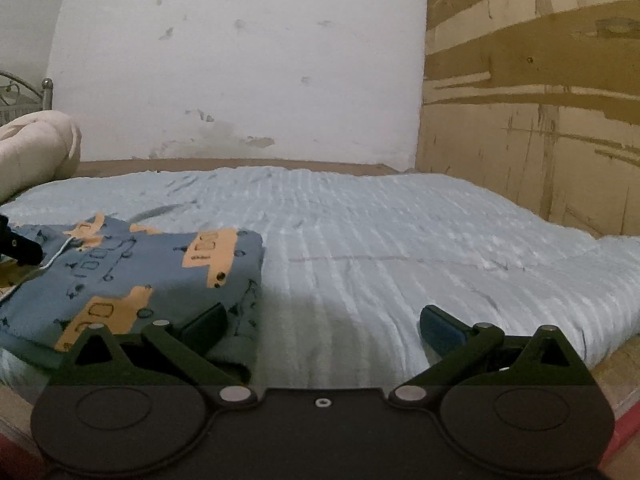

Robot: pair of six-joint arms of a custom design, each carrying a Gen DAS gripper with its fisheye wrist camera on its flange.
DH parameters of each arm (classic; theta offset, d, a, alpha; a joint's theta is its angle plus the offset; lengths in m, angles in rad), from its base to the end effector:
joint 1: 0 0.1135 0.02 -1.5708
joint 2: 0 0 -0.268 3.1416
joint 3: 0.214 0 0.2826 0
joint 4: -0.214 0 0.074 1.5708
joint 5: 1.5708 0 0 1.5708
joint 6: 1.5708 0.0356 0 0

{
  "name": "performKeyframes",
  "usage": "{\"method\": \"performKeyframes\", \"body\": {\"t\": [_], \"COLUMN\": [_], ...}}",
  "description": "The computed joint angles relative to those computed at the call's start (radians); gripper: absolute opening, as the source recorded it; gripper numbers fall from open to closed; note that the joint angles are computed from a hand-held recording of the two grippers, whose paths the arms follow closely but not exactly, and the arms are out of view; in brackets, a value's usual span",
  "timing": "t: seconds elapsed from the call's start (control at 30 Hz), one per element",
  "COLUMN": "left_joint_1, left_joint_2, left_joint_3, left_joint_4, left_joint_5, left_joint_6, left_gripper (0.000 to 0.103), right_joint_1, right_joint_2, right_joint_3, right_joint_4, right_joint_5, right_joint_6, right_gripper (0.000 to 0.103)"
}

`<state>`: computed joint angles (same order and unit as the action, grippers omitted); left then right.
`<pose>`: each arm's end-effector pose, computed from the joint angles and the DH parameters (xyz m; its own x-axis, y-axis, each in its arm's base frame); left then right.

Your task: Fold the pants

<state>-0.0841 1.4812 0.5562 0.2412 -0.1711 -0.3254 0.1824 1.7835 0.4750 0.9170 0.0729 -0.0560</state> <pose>0.2942 -0.0187 0.1271 -0.5809 -0.2672 -0.7689 -0.2474 0.9579 -0.1459 0.3027 0.0532 0.0825 -0.3682 -0.1247 -0.9213 -0.1355 0.9876 -0.0795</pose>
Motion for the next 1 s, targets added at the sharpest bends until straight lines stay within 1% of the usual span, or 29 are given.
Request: {"method": "performKeyframes", "body": {"t": [0.1,0.2,0.3,0.4,0.47,0.53,0.63,0.83,1.0], "left_joint_1": [0.013,0.013,0.014,0.017,0.016,0.009,-0.008,-0.055,-0.082], "left_joint_2": [0.043,0.065,0.076,0.087,0.089,0.091,0.071,0.001,-0.073], "left_joint_3": [0.038,0.052,0.059,0.067,0.067,0.065,0.036,-0.054,-0.120], "left_joint_4": [-0.006,0.001,0.004,0.006,0.003,0.001,0.009,0.045,0.048], "left_joint_5": [-0.001,-0.011,-0.015,-0.015,-0.019,-0.028,-0.050,-0.105,-0.134], "left_joint_6": [-0.031,-0.053,-0.068,-0.077,-0.073,-0.061,-0.041,-0.015,-0.014], "left_gripper": [0.097,0.098,0.099,0.100,0.100,0.100,0.100,0.100,0.100], "right_joint_1": [0.002,0.007,0.001,-0.003,-0.009,-0.015,-0.013,-0.022,-0.026], "right_joint_2": [0.008,0.054,0.109,0.165,0.194,0.210,0.210,0.148,0.067], "right_joint_3": [0.046,0.136,0.259,0.387,0.449,0.477,0.437,0.242,0.120], "right_joint_4": [-0.026,-0.066,-0.153,-0.269,-0.331,-0.368,-0.332,-0.160,-0.102], "right_joint_5": [-0.024,-0.031,-0.044,-0.033,-0.033,-0.047,-0.037,-0.038,-0.024], "right_joint_6": [-0.031,-0.076,-0.109,-0.127,-0.117,-0.100,-0.103,-0.108,-0.110], "right_gripper": [0.102,0.102,0.102,0.102,0.102,0.102,0.102,0.102,0.102]}}
